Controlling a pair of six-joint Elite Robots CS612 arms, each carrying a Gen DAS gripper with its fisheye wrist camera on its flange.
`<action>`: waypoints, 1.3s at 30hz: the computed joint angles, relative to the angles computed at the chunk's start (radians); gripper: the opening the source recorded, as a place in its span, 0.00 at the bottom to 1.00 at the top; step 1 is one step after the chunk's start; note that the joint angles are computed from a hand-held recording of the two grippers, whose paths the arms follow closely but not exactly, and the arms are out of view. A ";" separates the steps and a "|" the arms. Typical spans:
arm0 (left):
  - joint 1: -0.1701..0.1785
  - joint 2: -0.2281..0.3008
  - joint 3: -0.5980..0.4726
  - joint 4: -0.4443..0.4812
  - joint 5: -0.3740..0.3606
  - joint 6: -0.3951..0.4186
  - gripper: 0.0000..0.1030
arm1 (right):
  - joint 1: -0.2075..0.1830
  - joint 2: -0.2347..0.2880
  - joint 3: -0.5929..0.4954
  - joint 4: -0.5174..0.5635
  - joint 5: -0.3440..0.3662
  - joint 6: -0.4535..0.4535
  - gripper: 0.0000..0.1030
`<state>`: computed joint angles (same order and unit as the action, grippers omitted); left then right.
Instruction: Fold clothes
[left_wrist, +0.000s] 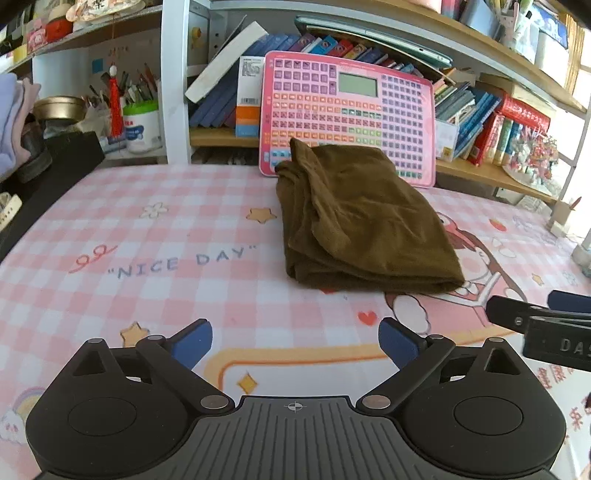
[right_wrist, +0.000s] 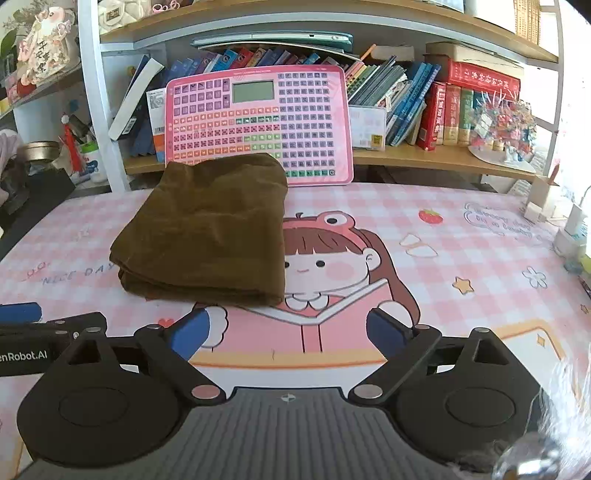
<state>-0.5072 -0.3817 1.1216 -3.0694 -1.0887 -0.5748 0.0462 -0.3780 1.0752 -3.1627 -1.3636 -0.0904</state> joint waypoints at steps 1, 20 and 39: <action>-0.002 -0.001 0.004 -0.005 -0.003 0.003 0.96 | 0.000 -0.003 0.007 -0.005 0.001 0.000 0.90; -0.008 -0.014 0.027 -0.002 0.024 -0.029 1.00 | 0.002 -0.012 0.027 -0.020 0.012 -0.001 0.91; -0.008 -0.012 0.022 0.019 0.024 -0.035 1.00 | 0.002 -0.012 0.025 -0.001 0.000 0.006 0.94</action>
<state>-0.5156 -0.3940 1.1433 -3.0503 -1.0649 -0.6103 0.0478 -0.3904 1.1002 -3.1642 -1.3637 -0.0846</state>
